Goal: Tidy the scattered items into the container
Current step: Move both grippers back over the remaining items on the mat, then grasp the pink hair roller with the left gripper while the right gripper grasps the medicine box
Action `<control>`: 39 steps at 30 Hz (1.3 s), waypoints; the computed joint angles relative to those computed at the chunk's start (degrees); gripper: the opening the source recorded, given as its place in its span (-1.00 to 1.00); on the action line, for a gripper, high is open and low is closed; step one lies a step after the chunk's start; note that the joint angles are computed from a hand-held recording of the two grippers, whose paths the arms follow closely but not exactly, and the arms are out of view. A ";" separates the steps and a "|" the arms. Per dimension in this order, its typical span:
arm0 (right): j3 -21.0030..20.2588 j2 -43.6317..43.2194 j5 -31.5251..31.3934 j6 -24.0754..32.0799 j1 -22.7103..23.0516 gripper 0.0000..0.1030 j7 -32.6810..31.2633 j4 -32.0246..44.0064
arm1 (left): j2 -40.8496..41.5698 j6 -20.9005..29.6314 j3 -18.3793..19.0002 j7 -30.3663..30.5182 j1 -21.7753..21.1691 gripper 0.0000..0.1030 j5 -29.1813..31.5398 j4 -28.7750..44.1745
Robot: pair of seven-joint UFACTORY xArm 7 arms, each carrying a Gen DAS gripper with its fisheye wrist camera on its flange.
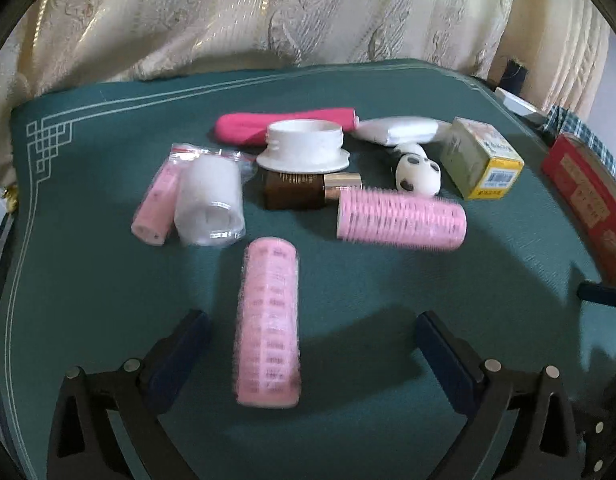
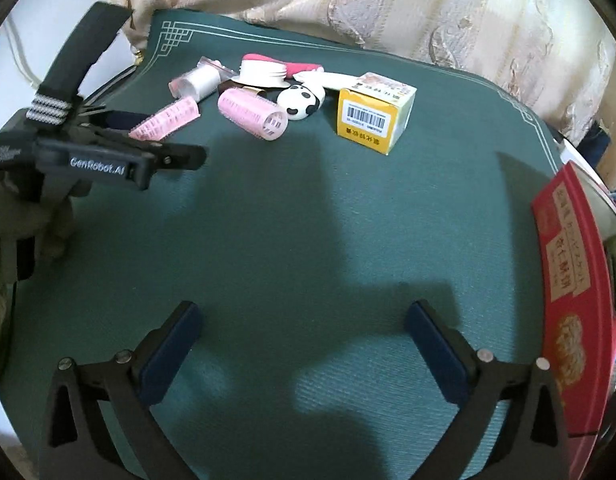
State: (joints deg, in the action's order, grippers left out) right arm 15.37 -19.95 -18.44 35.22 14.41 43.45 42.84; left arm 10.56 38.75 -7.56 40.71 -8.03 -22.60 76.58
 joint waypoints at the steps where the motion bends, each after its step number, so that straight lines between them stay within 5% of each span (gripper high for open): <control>1: -0.04 -0.09 0.02 -0.02 0.03 1.00 -0.05 -0.10 | 0.07 0.10 -0.04 0.16 0.06 1.00 -0.16 0.15; 17: 0.05 -0.83 0.09 -0.09 -0.04 1.00 0.41 -0.60 | 2.00 0.43 -0.19 -1.24 0.25 1.00 0.54 2.54; 25: 0.78 1.30 -1.27 0.08 -0.49 1.00 2.19 1.38 | 0.74 -2.91 -0.51 -1.60 0.22 0.39 -0.60 0.63; 30: 0.45 1.44 -2.04 0.17 -0.31 0.99 3.29 1.42 | -0.29 -4.66 -0.53 -1.34 0.73 -0.47 -3.13 -0.75; 39: -0.70 3.87 -1.71 2.64 -0.34 0.98 5.08 4.68 | -5.19 -5.98 -0.28 3.09 1.13 -0.48 -11.79 -6.36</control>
